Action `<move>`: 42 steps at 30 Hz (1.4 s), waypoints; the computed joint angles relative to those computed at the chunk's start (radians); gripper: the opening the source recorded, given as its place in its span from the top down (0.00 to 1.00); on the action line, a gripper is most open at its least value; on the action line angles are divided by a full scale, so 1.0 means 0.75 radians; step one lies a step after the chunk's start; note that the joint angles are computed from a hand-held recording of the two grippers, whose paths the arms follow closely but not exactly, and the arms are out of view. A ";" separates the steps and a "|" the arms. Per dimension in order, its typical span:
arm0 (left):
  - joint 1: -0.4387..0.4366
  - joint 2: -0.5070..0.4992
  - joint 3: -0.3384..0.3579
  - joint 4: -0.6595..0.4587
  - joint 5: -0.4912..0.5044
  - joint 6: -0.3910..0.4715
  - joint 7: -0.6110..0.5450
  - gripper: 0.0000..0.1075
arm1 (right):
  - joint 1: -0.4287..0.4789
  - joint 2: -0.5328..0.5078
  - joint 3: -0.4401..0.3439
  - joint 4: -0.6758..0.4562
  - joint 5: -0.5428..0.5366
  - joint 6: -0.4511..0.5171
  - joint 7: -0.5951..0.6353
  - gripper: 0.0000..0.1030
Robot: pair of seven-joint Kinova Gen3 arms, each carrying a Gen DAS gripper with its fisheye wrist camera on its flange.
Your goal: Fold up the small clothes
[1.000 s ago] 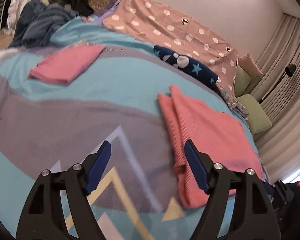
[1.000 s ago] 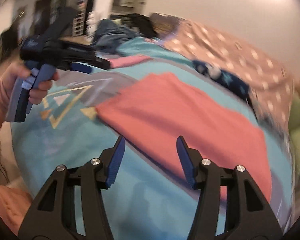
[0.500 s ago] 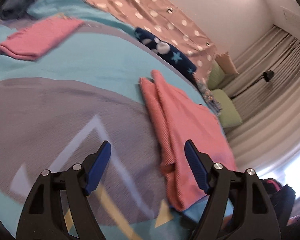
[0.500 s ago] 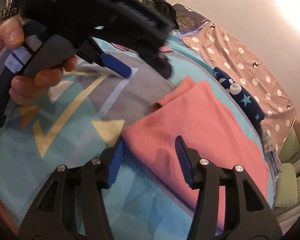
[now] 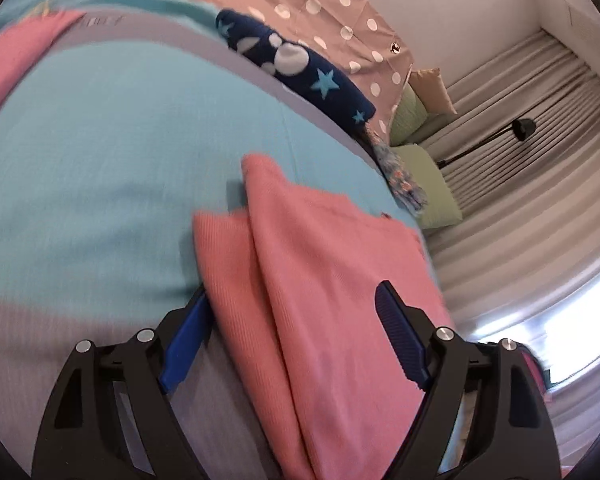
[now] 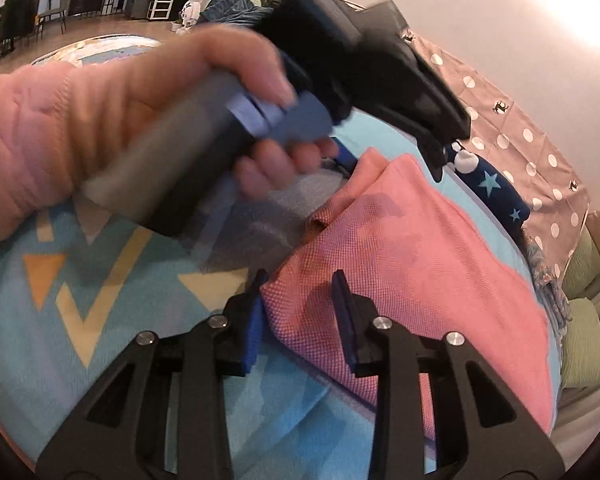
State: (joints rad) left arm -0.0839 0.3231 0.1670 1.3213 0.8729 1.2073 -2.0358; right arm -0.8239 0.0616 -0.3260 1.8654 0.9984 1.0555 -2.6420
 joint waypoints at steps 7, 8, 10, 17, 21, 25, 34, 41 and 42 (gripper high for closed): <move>0.045 -0.002 -0.008 0.001 -0.093 -0.117 0.011 0.84 | 0.097 -0.039 0.045 -0.016 -0.121 -0.166 0.010 0.89; 0.023 0.015 0.009 -0.015 -0.083 -0.082 0.017 0.87 | 0.103 -0.052 0.052 -0.012 -0.138 -0.186 0.007 0.91; 0.018 0.012 0.004 -0.013 -0.070 -0.073 0.006 0.91 | 0.157 -0.088 0.058 -0.005 -0.216 -0.260 0.013 0.92; 0.077 -0.024 -0.002 -0.101 -0.164 -0.076 0.072 0.92 | 0.308 -0.190 0.038 0.027 -0.366 -0.427 0.065 0.93; 0.119 -0.007 -0.007 -0.185 -0.250 -0.049 0.182 0.92 | 0.381 -0.269 0.001 0.075 -0.359 -0.497 0.027 0.93; 0.141 0.005 -0.001 -0.233 -0.293 -0.025 0.276 0.92 | 0.464 -0.370 0.014 0.129 -0.432 -0.591 0.044 0.93; 0.283 0.056 0.021 -0.478 -0.454 0.062 0.521 0.92 | 0.617 -0.621 0.134 0.276 -0.628 -0.720 0.103 0.93; 0.521 0.107 0.025 -0.690 -0.686 0.094 0.708 0.92 | 0.570 -0.814 0.396 0.400 -0.872 -0.841 0.308 0.93; 0.560 0.120 0.022 -0.725 -0.722 0.106 0.736 0.92 | 0.559 -0.836 0.429 0.409 -0.896 -0.844 0.339 0.93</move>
State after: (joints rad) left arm 0.3359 0.4132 0.1838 0.7774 0.3311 1.2865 -1.4836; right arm -0.4046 -0.5656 -0.0043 2.1720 0.3264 0.4226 -2.3878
